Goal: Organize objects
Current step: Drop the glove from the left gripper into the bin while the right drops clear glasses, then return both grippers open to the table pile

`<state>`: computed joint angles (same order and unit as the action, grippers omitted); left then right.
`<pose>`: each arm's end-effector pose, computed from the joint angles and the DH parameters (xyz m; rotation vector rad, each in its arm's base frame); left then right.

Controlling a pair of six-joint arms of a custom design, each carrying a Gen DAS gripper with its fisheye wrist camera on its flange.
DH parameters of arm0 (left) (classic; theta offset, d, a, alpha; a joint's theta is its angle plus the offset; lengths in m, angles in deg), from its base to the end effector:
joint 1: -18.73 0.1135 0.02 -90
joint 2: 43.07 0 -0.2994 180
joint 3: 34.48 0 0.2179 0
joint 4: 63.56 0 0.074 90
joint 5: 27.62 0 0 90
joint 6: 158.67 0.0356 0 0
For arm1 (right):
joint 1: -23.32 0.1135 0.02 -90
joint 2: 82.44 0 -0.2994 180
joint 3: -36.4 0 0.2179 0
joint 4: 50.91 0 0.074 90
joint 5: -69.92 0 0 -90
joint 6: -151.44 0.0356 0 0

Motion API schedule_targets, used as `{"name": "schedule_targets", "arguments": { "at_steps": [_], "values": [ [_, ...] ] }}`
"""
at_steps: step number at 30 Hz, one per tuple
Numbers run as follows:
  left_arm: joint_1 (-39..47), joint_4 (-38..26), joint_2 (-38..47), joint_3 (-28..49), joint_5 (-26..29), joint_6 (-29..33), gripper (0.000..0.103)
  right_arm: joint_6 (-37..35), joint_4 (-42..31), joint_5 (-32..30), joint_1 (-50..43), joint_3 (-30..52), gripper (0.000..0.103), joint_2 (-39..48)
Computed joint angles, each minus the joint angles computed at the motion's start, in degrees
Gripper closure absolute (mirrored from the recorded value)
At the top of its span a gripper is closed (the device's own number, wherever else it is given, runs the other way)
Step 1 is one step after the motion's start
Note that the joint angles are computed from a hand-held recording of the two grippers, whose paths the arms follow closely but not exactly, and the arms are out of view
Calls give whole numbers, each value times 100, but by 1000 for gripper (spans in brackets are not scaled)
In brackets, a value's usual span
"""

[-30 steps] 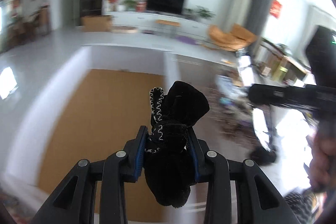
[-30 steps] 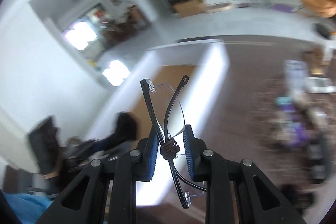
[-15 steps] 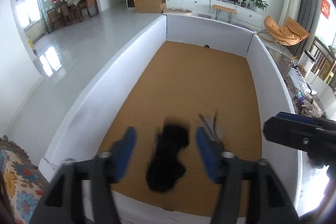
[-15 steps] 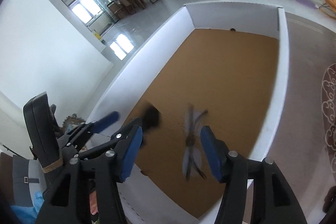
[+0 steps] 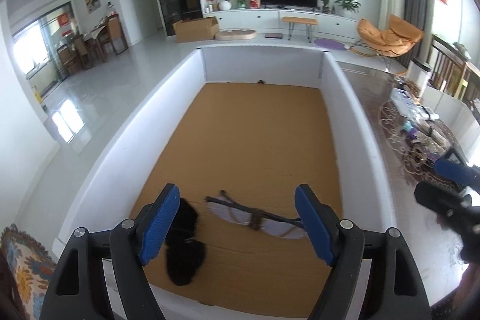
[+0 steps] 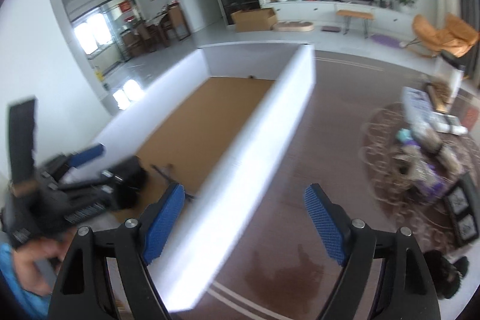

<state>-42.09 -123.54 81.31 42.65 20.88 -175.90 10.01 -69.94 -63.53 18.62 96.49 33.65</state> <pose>0.1704 -0.2567 0.1044 -0.8237 2.2731 0.4589 0.3003 -0.0001 0.1053 -1.0984 2.2164 0.7159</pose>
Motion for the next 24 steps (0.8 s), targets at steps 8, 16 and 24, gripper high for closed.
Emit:
{"name": "schedule_targets", "arguments": {
  "at_steps": [8, 16, 24],
  "values": [
    [-171, -750, 339, 1382, -277, 530, 25, -685, 450, 277, -1249, 419, 20, 801],
    [-211, -1193, 1187, 3540, -431, 1853, 25, -559, 553, 329, -2079, 1249, 19, 1687],
    [-104, -1390, 2475, 5796, -11, 2987, 23, 88, -8, 132, -2664, 2132, 19, 2252]
  ]
}}
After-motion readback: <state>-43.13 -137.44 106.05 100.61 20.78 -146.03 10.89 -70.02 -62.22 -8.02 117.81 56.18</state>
